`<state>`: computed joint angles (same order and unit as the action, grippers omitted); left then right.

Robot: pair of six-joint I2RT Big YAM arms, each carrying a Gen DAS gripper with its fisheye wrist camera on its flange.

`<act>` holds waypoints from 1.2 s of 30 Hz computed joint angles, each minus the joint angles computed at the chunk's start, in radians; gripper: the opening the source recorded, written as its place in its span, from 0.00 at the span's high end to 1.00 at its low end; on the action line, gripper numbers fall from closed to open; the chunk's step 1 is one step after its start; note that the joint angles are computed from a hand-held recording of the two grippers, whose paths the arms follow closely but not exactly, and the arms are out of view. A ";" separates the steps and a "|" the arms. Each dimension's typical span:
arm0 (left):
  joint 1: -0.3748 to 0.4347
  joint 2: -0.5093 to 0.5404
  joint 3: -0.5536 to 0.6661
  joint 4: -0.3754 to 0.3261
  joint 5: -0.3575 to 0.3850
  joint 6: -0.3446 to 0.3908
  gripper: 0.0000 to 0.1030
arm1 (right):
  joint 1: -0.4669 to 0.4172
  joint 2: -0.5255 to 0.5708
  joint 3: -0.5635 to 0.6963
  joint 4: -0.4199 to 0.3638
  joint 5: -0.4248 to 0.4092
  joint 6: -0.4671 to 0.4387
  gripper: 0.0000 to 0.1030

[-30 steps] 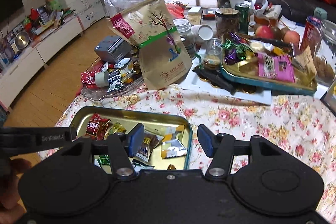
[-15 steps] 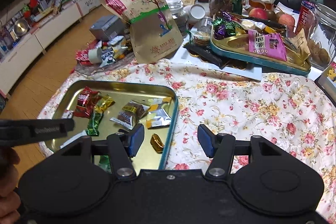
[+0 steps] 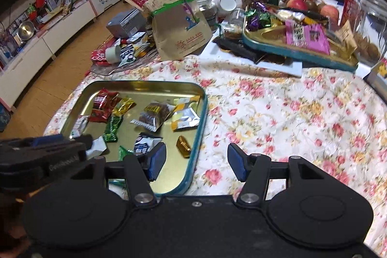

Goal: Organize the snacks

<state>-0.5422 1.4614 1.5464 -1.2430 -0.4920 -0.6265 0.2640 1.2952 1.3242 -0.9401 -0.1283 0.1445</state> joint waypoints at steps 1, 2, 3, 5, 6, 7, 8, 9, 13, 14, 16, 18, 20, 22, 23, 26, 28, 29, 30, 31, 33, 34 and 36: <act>-0.002 -0.003 -0.004 0.003 0.005 -0.001 0.49 | 0.002 -0.006 -0.006 0.005 0.005 -0.005 0.42; -0.004 -0.006 -0.007 0.004 0.008 -0.005 0.49 | 0.004 -0.009 -0.009 0.007 0.010 -0.012 0.42; -0.005 -0.006 -0.007 0.001 0.011 -0.005 0.49 | 0.007 -0.013 -0.013 0.008 0.017 -0.020 0.42; -0.005 -0.002 -0.004 -0.010 0.017 -0.009 0.49 | 0.009 -0.014 -0.011 0.000 0.021 -0.030 0.42; -0.005 -0.002 -0.005 -0.013 0.017 -0.018 0.49 | 0.006 -0.012 -0.007 -0.006 0.015 -0.030 0.42; -0.005 -0.002 -0.006 -0.015 0.018 -0.023 0.50 | 0.003 -0.012 -0.006 -0.012 0.010 -0.025 0.42; -0.004 -0.002 -0.008 -0.015 0.019 -0.024 0.50 | 0.001 -0.011 -0.005 -0.017 0.008 -0.018 0.42; -0.004 -0.002 -0.009 -0.016 0.017 -0.028 0.50 | -0.002 -0.010 -0.003 -0.022 0.005 -0.010 0.42; -0.006 0.000 -0.008 -0.016 0.010 -0.029 0.50 | -0.002 -0.007 -0.003 -0.040 0.029 -0.005 0.42; -0.007 0.000 -0.009 -0.015 0.007 -0.030 0.50 | -0.002 -0.006 -0.002 -0.045 0.035 -0.008 0.42; -0.008 0.003 -0.006 -0.013 0.008 -0.030 0.50 | -0.003 -0.005 -0.003 -0.051 0.040 -0.010 0.42; -0.010 0.007 -0.005 -0.014 0.009 -0.029 0.50 | -0.006 -0.003 -0.003 -0.054 0.042 -0.005 0.42; -0.012 0.011 -0.004 -0.014 0.006 -0.028 0.50 | -0.007 -0.001 -0.003 -0.055 0.046 -0.001 0.42; -0.012 0.015 -0.001 -0.020 0.006 -0.029 0.50 | -0.008 0.003 -0.001 -0.054 0.050 0.004 0.42; -0.011 0.016 -0.001 -0.019 0.010 -0.030 0.50 | -0.007 0.006 0.001 -0.056 0.051 0.007 0.42; -0.004 0.019 0.001 -0.025 0.027 -0.039 0.50 | -0.006 0.018 0.010 -0.065 0.052 0.017 0.42; 0.001 0.020 0.002 -0.030 0.037 -0.048 0.50 | -0.002 0.027 0.017 -0.074 0.054 0.021 0.42; 0.003 0.023 0.004 -0.037 0.037 -0.054 0.50 | 0.000 0.030 0.019 -0.079 0.056 0.021 0.42; 0.004 0.027 0.008 -0.046 0.031 -0.061 0.50 | 0.002 0.035 0.022 -0.083 0.059 0.021 0.42; 0.005 0.030 0.010 -0.053 0.023 -0.067 0.50 | 0.004 0.039 0.025 -0.088 0.063 0.020 0.42; 0.004 0.034 0.011 -0.060 0.006 -0.081 0.50 | 0.008 0.050 0.034 -0.102 0.074 0.019 0.42; 0.004 0.036 0.013 -0.063 0.000 -0.084 0.50 | 0.010 0.055 0.037 -0.110 0.080 0.020 0.42; 0.006 0.038 0.015 -0.060 0.001 -0.081 0.50 | 0.013 0.062 0.040 -0.113 0.081 0.021 0.42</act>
<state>-0.5365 1.4996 1.5615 -1.3033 -0.4910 -0.7070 0.2766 1.3568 1.3642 -1.0534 -0.0473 0.1656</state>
